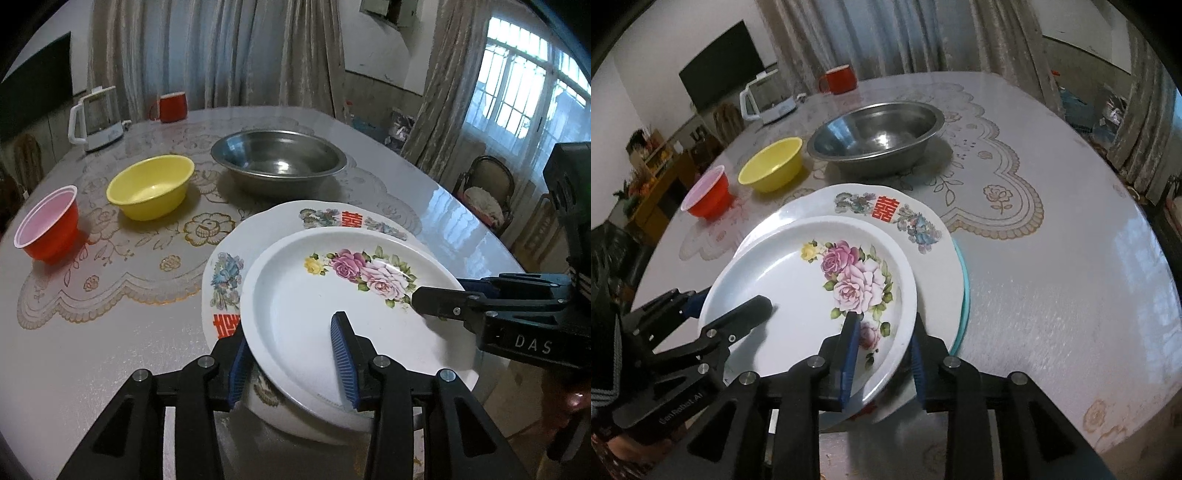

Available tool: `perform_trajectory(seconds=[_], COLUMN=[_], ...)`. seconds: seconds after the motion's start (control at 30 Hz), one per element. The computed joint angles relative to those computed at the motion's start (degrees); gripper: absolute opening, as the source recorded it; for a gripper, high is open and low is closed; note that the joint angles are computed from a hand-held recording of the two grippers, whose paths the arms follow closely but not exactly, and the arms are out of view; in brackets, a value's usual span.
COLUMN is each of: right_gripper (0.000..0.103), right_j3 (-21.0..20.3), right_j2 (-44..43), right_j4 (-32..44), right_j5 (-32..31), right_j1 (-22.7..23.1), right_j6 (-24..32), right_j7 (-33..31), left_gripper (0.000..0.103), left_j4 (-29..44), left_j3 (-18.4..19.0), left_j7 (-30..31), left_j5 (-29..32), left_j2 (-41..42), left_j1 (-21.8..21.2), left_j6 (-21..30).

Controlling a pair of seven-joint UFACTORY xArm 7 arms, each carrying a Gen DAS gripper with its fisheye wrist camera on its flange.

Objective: Organize plates and bowls
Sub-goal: 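Lower the rose-pattern plate onto the red-character plate with both grippers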

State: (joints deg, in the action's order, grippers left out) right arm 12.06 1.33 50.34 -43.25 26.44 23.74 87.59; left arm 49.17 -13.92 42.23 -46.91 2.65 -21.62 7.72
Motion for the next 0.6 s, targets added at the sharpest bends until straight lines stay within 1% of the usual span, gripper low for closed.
perform_trajectory(seconds=[0.07, 0.13, 0.17, 0.2, 0.37, 0.47, 0.53, 0.6], right_gripper=[0.027, 0.027, 0.027, 0.027, 0.027, 0.027, 0.028, 0.028], right_j3=[-0.21, -0.46, -0.53, -0.57, -0.42, -0.43, -0.42, -0.44], right_j2=[0.25, 0.25, 0.32, 0.36, 1.03, 1.16, 1.36, 1.53], right_j4=[0.02, -0.12, 0.09, 0.45, 2.92, 3.08, 3.22, 3.39], right_j5=[4.76, 8.57, 9.16, 9.26, 5.88, 6.3, 5.96, 4.82], right_j1=[-0.54, -0.99, -1.04, -1.01, -0.11, 0.06, 0.28, 0.64], right_j6=[-1.09, -1.8, -1.52, -0.71, 5.06, 4.62, 4.43, 4.71], right_j7=[-5.22, -8.8, -9.35, -9.48, -7.6, -8.72, -8.78, -7.63], left_gripper=[0.043, 0.047, 0.048, 0.048, 0.053, 0.053, 0.046, 0.04], left_j4=[0.69, 1.65, 1.92, 1.96, 0.59, 0.19, 0.13, 0.4], left_j3=[0.77, 1.13, 1.25, 1.18, 0.76, 0.5, 0.22, -0.32], left_j7=[-4.19, -6.96, -8.52, -9.5, -13.58, -14.55, -14.76, -13.55], left_j5=[5.0, 8.47, 10.66, 12.07, 18.68, 20.64, 20.54, 18.38], left_j2=[0.43, 0.99, 1.24, 1.4, 1.42, 1.56, 1.52, 1.45], left_j1=[-0.05, 0.19, 0.18, 0.21, 0.01, 0.34, 0.89, 1.69], left_j6=[1.49, 3.1, 3.39, 3.23, 0.43, -0.83, -1.14, -0.6])
